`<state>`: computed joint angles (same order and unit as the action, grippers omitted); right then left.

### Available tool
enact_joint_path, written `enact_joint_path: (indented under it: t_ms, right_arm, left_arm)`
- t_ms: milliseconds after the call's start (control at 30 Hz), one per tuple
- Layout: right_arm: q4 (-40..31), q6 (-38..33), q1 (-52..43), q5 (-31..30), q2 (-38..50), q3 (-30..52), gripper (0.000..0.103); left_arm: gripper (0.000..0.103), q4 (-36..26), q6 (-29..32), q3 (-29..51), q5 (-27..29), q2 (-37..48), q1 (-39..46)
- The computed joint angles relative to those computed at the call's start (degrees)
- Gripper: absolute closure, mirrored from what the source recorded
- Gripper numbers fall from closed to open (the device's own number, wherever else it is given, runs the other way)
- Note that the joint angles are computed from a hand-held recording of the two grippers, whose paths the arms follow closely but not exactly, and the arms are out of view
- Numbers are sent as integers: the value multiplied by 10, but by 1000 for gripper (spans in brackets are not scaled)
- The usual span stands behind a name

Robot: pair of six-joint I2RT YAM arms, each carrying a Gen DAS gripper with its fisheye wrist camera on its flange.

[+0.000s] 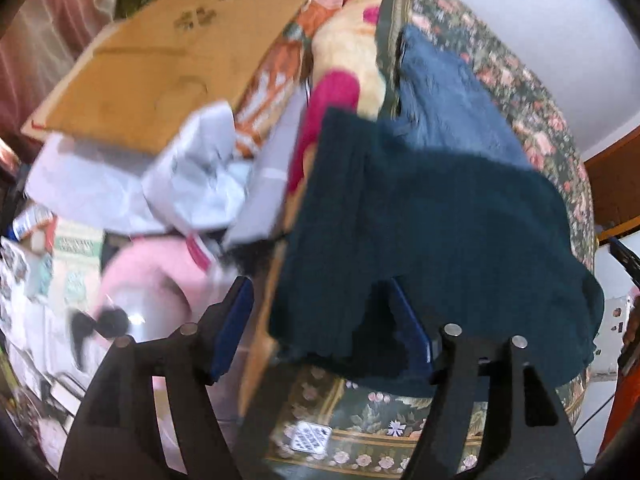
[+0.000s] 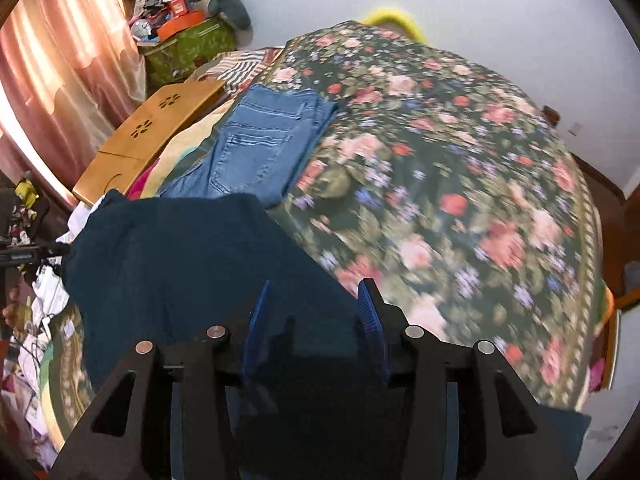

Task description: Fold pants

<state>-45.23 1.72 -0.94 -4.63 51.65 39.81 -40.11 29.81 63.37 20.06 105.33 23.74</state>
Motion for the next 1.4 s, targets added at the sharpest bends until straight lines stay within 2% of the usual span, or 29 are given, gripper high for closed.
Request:
enact_joint_path:
  t_ms: [100,200,300,333,367,400,467,533,567,600,667,767,867,1000,1067,1133,1267,1300,1400]
  right_arm:
    - [-23,-42,-64,-20,-45,-20,44]
    - [-25,-84,-133,-50,-40,-30,44]
    - [13,-105,-169,-78,-2,-41,44]
    - [30,-109,-170,-86,16,-45,44]
    - [40,-110,-171,-92,24,-51,44]
    - [58,-111,-168,-99,45,-55,44]
    - [99,-105,-143,-105,102,-62,44]
    - [124,-101,-119,-109,143,-65,54]
    - [139,-98,-100,-103,172,-67,70]
    - [146,-94,-88,-94,184,-68,90]
    - [176,-77,-57,-61,171,-86,96]
    - [191,-82,-30,-19,152,-98,101]
    - [189,-96,-36,-3,154,-96,102]
    - [149,-97,-82,-34,114,-104,102]
    - [108,-97,-101,-38,77,-104,100]
    - [53,-101,-114,-47,14,-103,96]
    - [-76,-121,-119,-25,-145,-89,65]
    - [-119,-122,-113,-16,-197,-80,61]
    - [-202,-124,-114,-25,-272,-60,61]
  left_arm:
    - [27,48,-29,-33,-26,9,-12]
    - [27,54,-59,-39,-3,21,-3]
    - [28,72,-70,-58,4,11,4]
    - [29,83,-70,-69,2,1,2]
    - [33,91,-66,-78,0,-8,2]
    - [42,101,-62,-89,-3,-18,-1]
    - [48,136,-55,-123,-25,-51,-18]
    - [53,196,-55,-168,-70,-89,-44]
    - [56,221,-54,-190,-92,-107,-58]
    - [60,237,-54,-203,-107,-119,-67]
    - [63,255,-52,-218,-123,-134,-73]
    - [65,265,-47,-225,-115,-149,-62]
    - [65,268,-41,-228,-110,-158,-45]
    - [62,264,-25,-230,-121,-123,-40]
    - [59,272,-10,-247,-130,-147,-47]
    - [53,250,5,-251,-141,-176,-53]
    - [45,191,21,-253,-107,-261,-52]
    - [42,175,19,-254,-96,-280,-54]
    - [32,117,18,-255,-59,-336,-68]
